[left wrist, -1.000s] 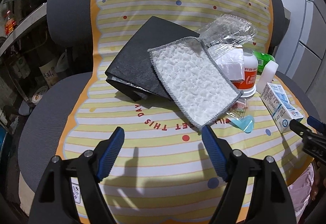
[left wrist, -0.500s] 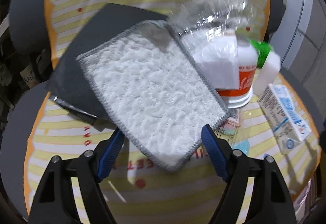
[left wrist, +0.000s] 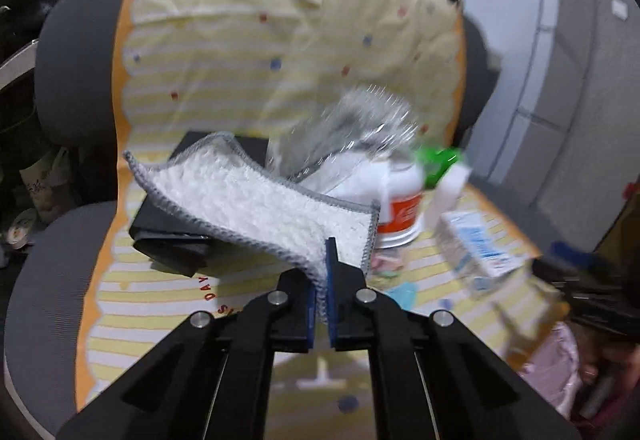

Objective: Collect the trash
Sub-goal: 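Grasp the grey-white cloth with the left tool while the right tool grasps the milk carton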

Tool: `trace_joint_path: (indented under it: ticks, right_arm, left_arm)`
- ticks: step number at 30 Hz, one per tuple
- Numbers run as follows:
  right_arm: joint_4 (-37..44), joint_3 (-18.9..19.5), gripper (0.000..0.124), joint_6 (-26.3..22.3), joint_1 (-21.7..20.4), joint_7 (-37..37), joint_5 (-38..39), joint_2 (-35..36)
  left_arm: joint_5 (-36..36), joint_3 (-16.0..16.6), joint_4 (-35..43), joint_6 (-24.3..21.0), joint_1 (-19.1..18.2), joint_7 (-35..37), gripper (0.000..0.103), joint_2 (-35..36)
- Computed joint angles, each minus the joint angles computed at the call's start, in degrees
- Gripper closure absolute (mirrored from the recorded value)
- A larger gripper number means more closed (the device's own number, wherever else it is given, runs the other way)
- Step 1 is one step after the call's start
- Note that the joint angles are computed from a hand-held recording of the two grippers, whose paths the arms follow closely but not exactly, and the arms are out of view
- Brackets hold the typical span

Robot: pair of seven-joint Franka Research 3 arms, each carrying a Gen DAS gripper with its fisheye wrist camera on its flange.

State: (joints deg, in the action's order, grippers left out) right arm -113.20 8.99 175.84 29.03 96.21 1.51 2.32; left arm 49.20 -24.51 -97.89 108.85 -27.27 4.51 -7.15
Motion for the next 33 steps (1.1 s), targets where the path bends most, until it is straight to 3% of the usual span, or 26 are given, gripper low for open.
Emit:
trace_joint_path:
  ticks: [6,10,15,23,26,30,33]
  right_arm:
    - [4.84,-1.47,0.037,-4.22,1.61,3.42,-3.16,4.49]
    - [7.23,-3.13,0.037,-3.9,3.48,6.16,-6.56,6.99]
    - [8.52,-1.4,0.037,-4.47,2.72,2.61,-2.03,7.99]
    - [11.02,-7.96,0.037,-5.92,8.36,12.0,-13.29,10.47]
    - [9.66,-5.05,0.051,-3.84,5.5,9.25,-9.23,10.02]
    - [6.0,-4.25,0.054,-0.36,4.53,6.57,-6.61,7.11]
    - [1.82,-0.95,0.054,1.7,1.54,0.03,-0.28,3.08]
  left_arm:
    - [1.39,-1.41,1.71,-0.06,-1.14,1.12,0.101,0.87]
    - [1.62,-0.9,3.85,-0.15,-2.74,0.88,0.101,4.38]
    - [1.61,0.54,4.86,0.81,-4.42,0.59,0.101,6.51]
    - [1.24,1.66,5.05,1.03,-5.52,0.28,0.101,7.12]
    - [1.12,1.8,4.85,1.18,-5.63,-0.01,0.101,7.24]
    - [1.24,1.94,5.02,1.58,-5.78,-0.11,0.101,7.87]
    - [2.08,2.02,5.77,2.88,-6.23,-0.33,0.101,8.92]
